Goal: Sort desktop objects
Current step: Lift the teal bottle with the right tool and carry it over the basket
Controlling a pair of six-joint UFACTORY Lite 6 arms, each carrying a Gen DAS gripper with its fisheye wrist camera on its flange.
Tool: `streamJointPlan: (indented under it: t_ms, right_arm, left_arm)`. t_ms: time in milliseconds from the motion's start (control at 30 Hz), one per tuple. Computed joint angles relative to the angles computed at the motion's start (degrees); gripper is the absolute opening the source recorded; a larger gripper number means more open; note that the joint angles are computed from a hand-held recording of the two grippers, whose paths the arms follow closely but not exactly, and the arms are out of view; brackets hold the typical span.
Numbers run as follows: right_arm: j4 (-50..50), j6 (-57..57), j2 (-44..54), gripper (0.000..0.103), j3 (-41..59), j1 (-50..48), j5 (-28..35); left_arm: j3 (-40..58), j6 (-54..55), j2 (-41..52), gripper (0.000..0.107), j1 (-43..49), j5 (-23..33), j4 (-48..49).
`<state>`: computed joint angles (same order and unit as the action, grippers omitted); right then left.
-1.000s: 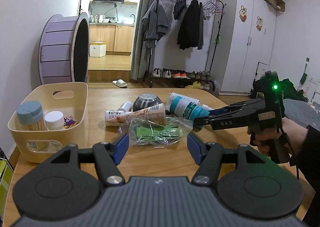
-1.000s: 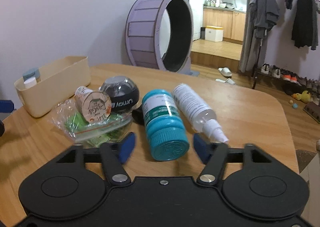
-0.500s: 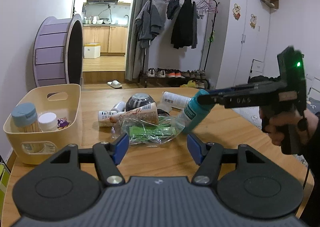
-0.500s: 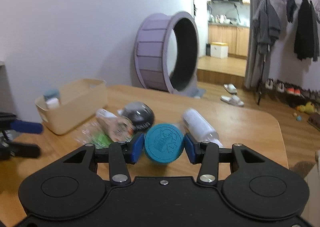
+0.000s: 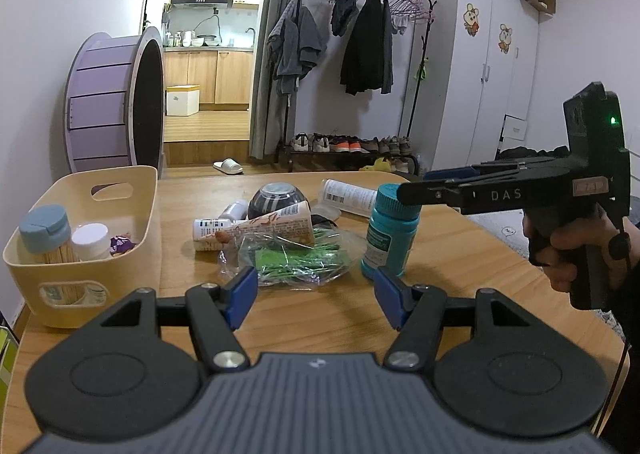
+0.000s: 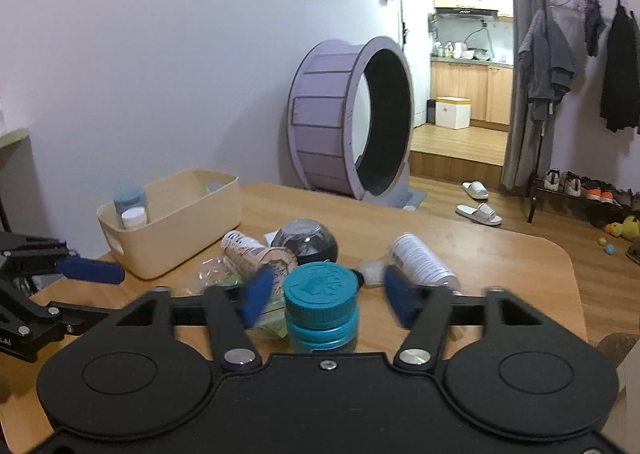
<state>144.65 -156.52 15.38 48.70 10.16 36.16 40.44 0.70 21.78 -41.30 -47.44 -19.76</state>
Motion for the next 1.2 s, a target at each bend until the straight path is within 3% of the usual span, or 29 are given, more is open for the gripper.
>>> streamJointPlan:
  t_ms: [433, 500, 567, 900, 1200]
  right_arm:
    - [-4.1, 4.8, 4.9, 0.066, 3.2, -0.4, -0.3]
    - [-5.1, 5.7, 5.6, 0.063, 4.0, -0.1, -0.8]
    - [-6.7, 7.4, 6.3, 0.046, 4.8, -0.1, -1.3]
    - [-7.0, 10.0, 2.4, 0.046, 3.0, -0.1, 0.1]
    - [-7.4, 12.7, 1.5, 0.046, 7.7, 6.9, -2.0]
  left_arm:
    - [0.8, 1.1, 0.9, 0.063, -0.7, 0.2, -0.6]
    - [0.5, 1.3, 0.7, 0.063, -0.8, 0.1, -0.9]
    - [0.2, 1.4, 0.4, 0.063, -0.8, 0.1, -1.1]
    - [-4.7, 1.4, -3.5, 0.063, 0.3, -1.7, -1.2]
    - [-15.1, -0.1, -14.1, 0.063, 6.4, -2.6, -2.3]
